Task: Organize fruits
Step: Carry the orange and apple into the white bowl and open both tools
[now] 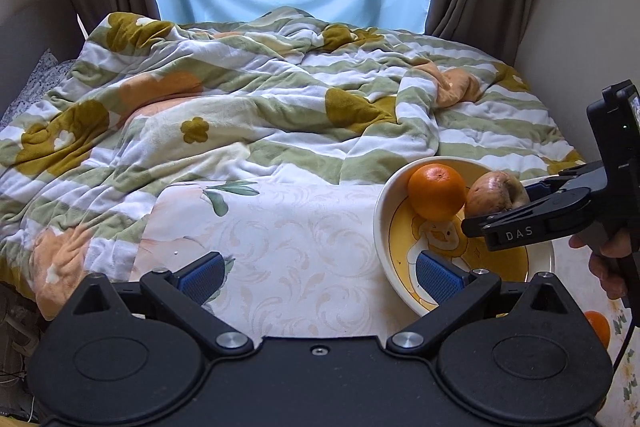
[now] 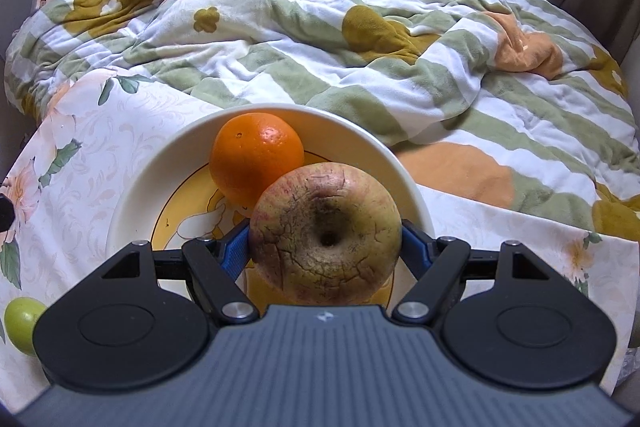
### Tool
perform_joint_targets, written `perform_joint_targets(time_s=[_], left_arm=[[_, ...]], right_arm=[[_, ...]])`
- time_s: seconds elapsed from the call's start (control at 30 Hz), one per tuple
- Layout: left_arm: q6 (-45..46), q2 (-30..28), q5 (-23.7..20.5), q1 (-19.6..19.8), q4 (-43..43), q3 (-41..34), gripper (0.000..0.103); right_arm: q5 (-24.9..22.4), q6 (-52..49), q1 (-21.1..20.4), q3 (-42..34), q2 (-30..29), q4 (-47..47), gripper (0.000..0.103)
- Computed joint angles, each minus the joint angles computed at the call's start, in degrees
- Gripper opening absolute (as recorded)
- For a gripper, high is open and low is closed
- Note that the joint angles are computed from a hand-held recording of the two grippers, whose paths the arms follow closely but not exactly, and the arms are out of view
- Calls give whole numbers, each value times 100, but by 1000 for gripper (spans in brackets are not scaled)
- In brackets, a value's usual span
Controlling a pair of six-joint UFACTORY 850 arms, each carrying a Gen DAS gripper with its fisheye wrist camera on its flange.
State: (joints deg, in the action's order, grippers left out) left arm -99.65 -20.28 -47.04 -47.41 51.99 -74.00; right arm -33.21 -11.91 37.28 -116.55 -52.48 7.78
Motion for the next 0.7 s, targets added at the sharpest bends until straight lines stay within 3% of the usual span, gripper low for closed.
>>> perform_joint_targets(time_s=[0.1,0.17,0.27,0.37,0.7], left_arm=[[-21,48,-25,-35,-2,54,103],[-83,86,-29,-58,-10,90,103],[-214,143,4,-87,13,143,103],[-248,196,-28,-143,37,180,103],[-517,544,-336,-422,305,381,103]], right_arm=[[67,-117,6,73,33,97,91],[359,35,45,295,174,-132,103],[771,371,91,594,385,-507,103],[683,443,97,629,436,-475,103],[1058,862,151,1480,1222,-475,103]])
